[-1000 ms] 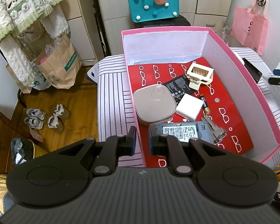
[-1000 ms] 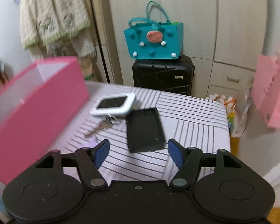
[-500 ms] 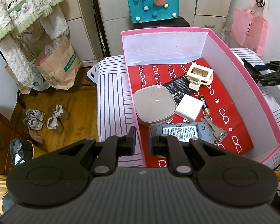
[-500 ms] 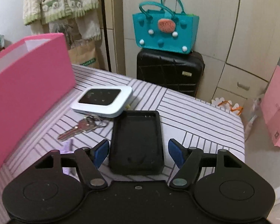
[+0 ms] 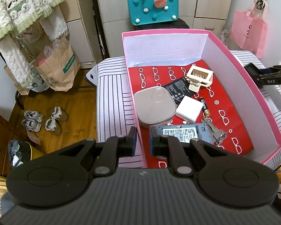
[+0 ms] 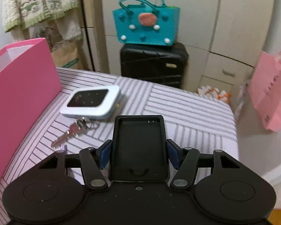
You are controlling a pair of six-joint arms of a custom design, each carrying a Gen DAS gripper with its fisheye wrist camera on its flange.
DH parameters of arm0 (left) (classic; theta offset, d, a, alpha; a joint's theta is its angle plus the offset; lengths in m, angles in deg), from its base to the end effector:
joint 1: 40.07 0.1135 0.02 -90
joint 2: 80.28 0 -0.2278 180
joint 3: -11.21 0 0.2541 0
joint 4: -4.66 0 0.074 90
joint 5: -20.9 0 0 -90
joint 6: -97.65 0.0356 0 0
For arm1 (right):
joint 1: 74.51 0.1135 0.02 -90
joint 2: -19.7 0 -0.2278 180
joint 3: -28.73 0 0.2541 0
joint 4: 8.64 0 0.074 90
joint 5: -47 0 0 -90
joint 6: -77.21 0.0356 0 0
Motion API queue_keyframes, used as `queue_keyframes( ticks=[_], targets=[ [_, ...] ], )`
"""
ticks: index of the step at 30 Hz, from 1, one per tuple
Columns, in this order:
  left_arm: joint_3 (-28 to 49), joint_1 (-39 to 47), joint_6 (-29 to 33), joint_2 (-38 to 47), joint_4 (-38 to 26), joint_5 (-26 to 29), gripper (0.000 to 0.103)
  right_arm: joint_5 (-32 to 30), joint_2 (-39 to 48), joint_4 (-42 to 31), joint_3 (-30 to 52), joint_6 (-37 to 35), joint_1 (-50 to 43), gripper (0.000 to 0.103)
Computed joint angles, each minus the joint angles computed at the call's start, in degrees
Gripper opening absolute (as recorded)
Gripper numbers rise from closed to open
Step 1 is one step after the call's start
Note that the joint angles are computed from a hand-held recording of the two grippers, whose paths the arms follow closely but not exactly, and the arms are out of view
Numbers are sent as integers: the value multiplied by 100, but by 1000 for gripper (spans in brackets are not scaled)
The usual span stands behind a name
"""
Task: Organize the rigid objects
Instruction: 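Grasp the black phone case with the right gripper, then lower the black phone case into the pink box and release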
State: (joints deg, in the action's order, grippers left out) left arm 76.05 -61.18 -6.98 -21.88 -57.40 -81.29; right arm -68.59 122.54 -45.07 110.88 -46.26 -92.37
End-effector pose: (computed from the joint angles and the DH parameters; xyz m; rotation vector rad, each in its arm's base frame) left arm 0.2029 -0.0703 0.2462 0.0590 2.5087 0.0168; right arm 0.3530 -0.0976 0.1567 -0.4920 2.3888 0.1871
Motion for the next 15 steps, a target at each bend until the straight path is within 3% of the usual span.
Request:
queue_keyframes(
  ticks=[9, 15],
  targets=[
    [-168, 67, 109, -189, 85, 77, 11, -251, -1218, -657, -602, -336, -262, 66],
    [-266, 29, 174, -307, 115, 62, 11, -655, -2227, -1761, -626, -808, -192, 66]
  ],
)
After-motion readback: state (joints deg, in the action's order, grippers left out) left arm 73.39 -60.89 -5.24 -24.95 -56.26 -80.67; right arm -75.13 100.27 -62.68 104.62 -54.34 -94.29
